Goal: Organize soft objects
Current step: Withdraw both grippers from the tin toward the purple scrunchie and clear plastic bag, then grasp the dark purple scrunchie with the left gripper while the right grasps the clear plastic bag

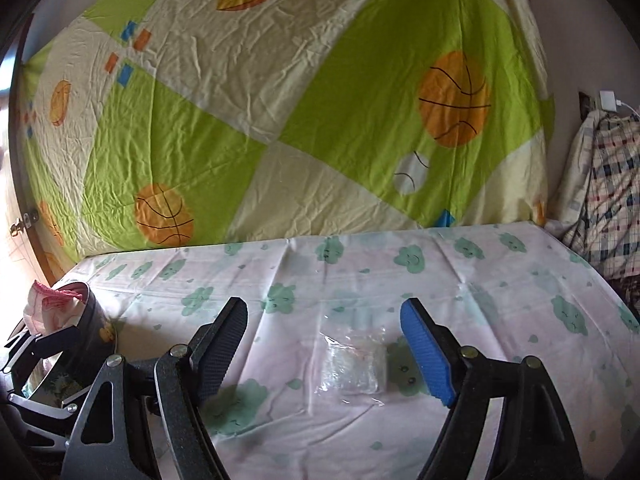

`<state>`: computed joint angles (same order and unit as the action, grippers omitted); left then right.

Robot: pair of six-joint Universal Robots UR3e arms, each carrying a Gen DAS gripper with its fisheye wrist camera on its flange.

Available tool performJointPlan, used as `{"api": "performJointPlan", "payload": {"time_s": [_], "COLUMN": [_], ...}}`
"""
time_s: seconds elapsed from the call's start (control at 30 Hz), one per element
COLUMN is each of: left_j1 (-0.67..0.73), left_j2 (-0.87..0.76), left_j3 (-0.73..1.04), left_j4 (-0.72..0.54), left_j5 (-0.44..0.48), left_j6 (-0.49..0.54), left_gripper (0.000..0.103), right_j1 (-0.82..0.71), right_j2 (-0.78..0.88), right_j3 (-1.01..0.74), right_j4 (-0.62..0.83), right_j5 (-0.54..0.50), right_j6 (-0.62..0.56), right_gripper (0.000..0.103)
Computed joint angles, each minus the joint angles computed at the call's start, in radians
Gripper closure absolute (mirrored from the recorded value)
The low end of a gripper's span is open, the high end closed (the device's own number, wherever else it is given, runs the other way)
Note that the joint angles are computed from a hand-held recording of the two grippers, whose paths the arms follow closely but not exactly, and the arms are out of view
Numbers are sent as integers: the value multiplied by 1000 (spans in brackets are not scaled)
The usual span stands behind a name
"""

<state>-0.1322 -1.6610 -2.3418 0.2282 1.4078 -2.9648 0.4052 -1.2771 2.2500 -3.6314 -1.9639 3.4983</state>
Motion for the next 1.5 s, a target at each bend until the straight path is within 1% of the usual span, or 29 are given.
{"api": "performJointPlan", "payload": {"time_s": [0.07, 0.2, 0.27, 0.33, 0.4, 0.47, 0.5, 0.57, 0.67, 0.77, 0.83, 0.93, 1.0, 1.1, 1.2, 1.3, 1.4, 1.5], "left_j1": [-27, -71, -78, -70, -57, -56, -56, -54, -40, -15, -3, 0, 6, 21, 25, 36, 41, 46], "left_j2": [-32, -103, -133, -150, -162, -178, -183, -187, -193, -183, -174, -164, -162, -161, -171, -176, -180, -180], "left_j3": [30, 93, 132, 169, 194, 210, 217, 227, 251, 235, 218, 189, 177, 164, 158, 151, 153, 154], "left_j4": [-19, -45, -82, -134, -182, -199, -212, -240, -303, -299, -281, -224, -192, -147, -85, -48, -38, -41], "left_j5": [11, 53, 64, 55, 28, 22, 18, -1, -43, -85, -101, -86, -82, -76, -48, -42, -44, -52], "left_j6": [11, 16, 12, -2, -10, -13, -9, 4, 22, 23, 20, 5, -8, -31, -58, -72, -75, -72], "left_gripper": [9, 12, 17, 19, 19, 20, 22, 40, 57, 63, 64, 64, 64, 64, 64, 64, 64, 64], "right_j1": [-25, -23, -20, -17, -9, -3, -2, -8, -17, -30, -40, -49, -54, -39, -37, -67, -92, -103], "right_j2": [-19, -19, -16, -7, 3, 11, 13, 14, 14, 13, 14, 24, 39, 61, 70, 67, 73, 86], "right_j3": [17, 8, -2, -12, -22, -35, -38, -38, -42, -42, -40, -51, -71, -132, -161, -176, -197, -231], "right_j4": [27, 48, 71, 88, 95, 99, 102, 107, 119, 127, 134, 164, 202, 299, 351, 417, 480, 544], "right_j5": [19, -8, -11, -15, -22, -36, -37, -31, -20, -9, -4, -1, 15, 3, -1, 46, 90, 123], "right_j6": [26, 28, 28, 31, 26, 24, 25, 28, 30, 41, 48, 54, 47, 31, 27, 32, 35, 26], "right_gripper": [22, 22, 22, 22, 22, 22, 22, 22, 22, 22, 22, 22, 22, 22, 22, 22, 22, 30]}}
